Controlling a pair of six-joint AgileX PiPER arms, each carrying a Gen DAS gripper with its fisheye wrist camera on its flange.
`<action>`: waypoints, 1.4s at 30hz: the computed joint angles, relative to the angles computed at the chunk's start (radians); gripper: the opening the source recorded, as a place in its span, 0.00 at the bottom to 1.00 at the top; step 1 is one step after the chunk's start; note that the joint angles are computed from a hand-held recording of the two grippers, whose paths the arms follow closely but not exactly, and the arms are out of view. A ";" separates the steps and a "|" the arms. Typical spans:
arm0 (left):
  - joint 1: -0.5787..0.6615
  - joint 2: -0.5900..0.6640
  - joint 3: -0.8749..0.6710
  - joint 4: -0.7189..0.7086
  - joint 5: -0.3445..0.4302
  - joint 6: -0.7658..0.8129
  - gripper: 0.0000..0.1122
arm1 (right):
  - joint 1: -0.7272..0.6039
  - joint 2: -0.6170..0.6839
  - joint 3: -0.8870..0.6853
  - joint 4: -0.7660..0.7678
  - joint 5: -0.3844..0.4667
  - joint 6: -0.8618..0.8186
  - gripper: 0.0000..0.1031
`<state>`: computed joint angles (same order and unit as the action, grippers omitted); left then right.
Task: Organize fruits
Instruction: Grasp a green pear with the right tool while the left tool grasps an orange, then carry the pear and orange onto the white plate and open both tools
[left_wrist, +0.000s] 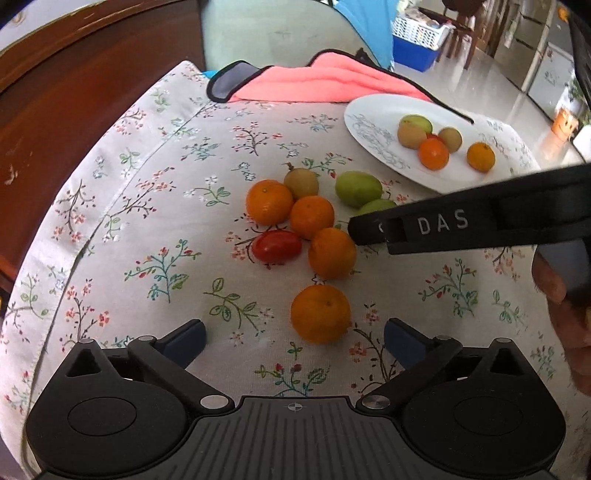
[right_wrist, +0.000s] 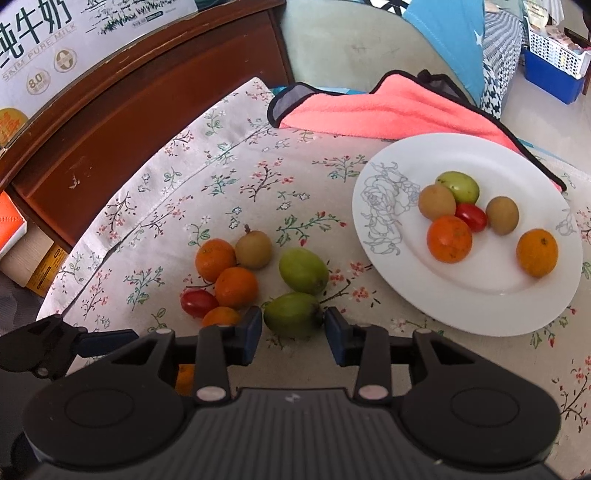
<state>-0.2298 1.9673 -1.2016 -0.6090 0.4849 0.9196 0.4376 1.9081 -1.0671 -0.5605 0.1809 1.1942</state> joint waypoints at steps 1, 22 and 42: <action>0.005 0.001 -0.002 -0.006 0.002 0.001 0.90 | 0.001 0.001 0.000 -0.010 0.001 0.010 0.37; -0.005 -0.048 0.077 -0.178 -0.076 0.182 0.25 | -0.005 -0.007 0.014 -0.021 -0.014 0.022 0.34; -0.025 -0.101 -0.028 -0.294 -0.002 0.139 0.25 | -0.106 -0.200 0.116 -0.389 -0.078 0.386 0.34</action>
